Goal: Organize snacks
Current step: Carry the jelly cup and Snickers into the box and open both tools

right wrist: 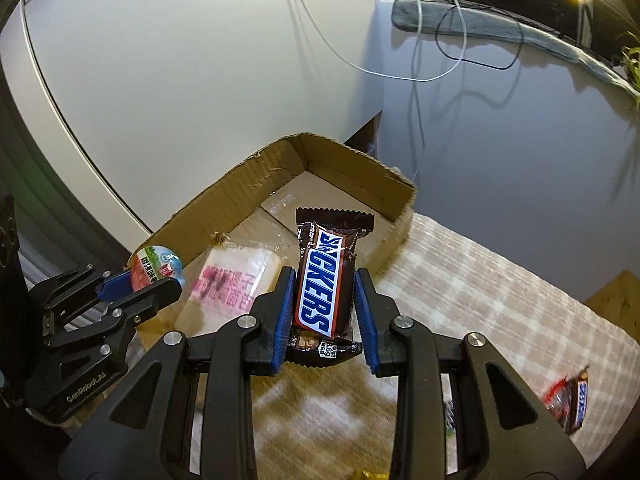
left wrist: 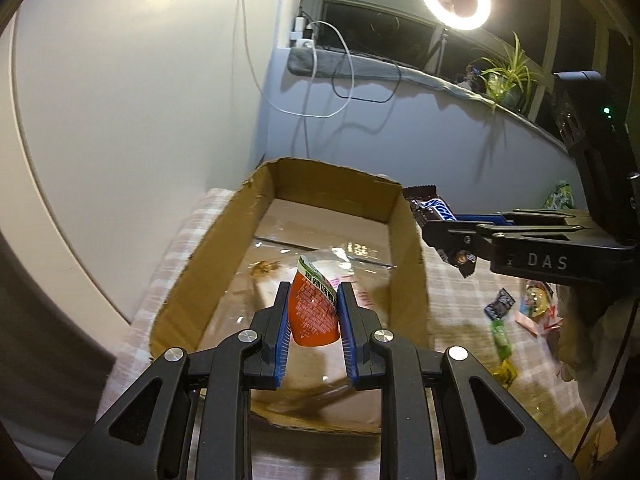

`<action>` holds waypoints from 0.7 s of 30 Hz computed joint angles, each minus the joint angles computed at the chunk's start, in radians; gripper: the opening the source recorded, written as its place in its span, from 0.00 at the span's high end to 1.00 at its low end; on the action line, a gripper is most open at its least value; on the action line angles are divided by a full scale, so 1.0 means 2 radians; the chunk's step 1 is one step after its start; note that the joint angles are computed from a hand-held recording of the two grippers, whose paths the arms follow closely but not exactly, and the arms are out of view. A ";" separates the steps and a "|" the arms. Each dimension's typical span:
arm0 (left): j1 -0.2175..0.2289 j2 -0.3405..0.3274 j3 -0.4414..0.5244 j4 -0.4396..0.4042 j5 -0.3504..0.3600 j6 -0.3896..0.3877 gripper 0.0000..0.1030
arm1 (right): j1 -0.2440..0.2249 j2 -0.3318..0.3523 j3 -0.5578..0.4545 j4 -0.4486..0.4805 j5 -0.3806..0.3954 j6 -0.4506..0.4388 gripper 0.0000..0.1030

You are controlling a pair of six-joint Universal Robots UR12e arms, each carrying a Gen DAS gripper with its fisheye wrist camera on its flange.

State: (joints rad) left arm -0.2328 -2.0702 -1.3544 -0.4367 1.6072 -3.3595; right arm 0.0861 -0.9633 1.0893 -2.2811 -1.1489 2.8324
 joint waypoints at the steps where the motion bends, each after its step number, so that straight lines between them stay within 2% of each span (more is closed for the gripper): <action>1: 0.001 0.000 -0.001 0.000 0.001 -0.001 0.80 | 0.002 0.003 -0.004 0.002 -0.001 -0.001 0.70; 11: 0.002 -0.002 0.001 -0.005 0.003 -0.003 0.80 | 0.009 0.023 -0.031 0.023 -0.004 -0.007 0.70; 16: 0.001 -0.003 0.003 -0.007 0.010 -0.005 0.79 | 0.010 0.024 -0.030 0.018 -0.004 -0.007 0.70; 18: 0.001 -0.003 0.004 -0.008 0.014 -0.005 0.73 | 0.010 0.024 -0.031 0.018 -0.004 -0.006 0.70; 20: 0.000 -0.003 0.004 -0.006 0.018 -0.005 0.51 | 0.011 0.023 -0.029 0.014 -0.005 -0.006 0.68; 21: -0.001 -0.003 0.003 -0.003 0.020 -0.005 0.48 | 0.011 0.022 -0.027 0.010 -0.005 -0.005 0.63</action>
State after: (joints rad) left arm -0.2342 -2.0763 -1.3482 -0.4432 1.6476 -3.3697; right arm 0.1073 -0.9185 1.0343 -2.2614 -1.1581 2.8215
